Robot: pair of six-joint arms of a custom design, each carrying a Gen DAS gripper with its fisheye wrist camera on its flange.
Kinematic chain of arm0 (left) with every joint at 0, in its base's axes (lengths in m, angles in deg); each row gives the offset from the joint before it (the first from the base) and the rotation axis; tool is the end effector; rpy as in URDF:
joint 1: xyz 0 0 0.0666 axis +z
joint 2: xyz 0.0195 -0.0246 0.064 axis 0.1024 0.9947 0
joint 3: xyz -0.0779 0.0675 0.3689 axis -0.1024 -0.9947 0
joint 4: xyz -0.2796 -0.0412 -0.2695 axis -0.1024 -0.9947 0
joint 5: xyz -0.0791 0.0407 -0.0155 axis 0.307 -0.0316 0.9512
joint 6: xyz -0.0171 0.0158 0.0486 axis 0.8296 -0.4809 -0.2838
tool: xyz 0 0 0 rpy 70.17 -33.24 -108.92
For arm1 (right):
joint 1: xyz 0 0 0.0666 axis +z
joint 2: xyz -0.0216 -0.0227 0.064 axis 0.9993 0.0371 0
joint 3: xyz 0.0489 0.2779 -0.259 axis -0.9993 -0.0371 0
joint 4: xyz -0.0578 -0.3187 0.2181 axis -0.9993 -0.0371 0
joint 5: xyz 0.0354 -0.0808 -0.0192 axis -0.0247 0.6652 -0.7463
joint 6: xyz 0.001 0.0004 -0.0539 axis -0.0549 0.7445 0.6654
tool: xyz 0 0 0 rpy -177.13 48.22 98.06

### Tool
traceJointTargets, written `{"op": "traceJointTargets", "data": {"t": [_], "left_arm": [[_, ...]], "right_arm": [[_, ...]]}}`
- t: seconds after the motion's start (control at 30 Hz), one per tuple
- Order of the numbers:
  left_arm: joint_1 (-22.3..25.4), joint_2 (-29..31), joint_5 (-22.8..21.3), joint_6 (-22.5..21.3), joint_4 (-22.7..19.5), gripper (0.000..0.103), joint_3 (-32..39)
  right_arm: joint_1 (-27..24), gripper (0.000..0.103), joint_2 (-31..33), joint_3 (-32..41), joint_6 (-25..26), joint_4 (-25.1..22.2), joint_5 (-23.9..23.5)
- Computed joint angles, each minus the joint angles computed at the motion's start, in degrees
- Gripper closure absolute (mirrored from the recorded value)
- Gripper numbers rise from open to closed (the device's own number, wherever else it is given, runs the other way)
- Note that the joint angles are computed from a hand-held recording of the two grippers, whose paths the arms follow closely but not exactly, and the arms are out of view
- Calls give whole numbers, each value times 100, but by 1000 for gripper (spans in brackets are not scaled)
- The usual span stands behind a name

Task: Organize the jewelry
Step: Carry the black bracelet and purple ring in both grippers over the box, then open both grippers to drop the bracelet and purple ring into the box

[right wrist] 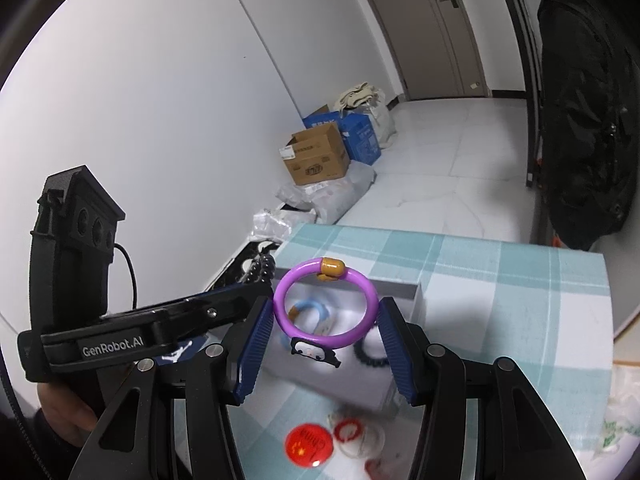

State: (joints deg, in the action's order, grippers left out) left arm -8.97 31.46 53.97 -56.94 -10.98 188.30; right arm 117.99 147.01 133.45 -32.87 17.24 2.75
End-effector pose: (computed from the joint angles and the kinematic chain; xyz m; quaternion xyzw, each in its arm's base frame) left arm 0.5407 -0.1628 0.5467 0.1605 0.9018 -0.3025 0.2637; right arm 0.4825 0.2786 0.5682 -0.0048 0.8990 0.2076 0.3857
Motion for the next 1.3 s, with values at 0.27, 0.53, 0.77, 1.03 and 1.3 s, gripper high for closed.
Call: {"op": "traceJointTargets", "data": {"t": [0.27,0.53,0.77,1.03,1.3], "left_arm": [[-63,344,-158,-221,-287,64,416],[-86,472,-339,-275,-481,64,516],[-53,591,-261,-162,-602,63,622],[71,776,315,221,-957,45,872],[0,499,-52,125,-702,38,548]], "right_arm": [[-174,50,196,127,45,27,-295],[-249,50,345,265,27,-100,-475],[-288,48,380,263,-12,-218,-530],[-272,46,198,44,69,-9,-484],[-319,39,-187,-397,-138,379,-165]]}}
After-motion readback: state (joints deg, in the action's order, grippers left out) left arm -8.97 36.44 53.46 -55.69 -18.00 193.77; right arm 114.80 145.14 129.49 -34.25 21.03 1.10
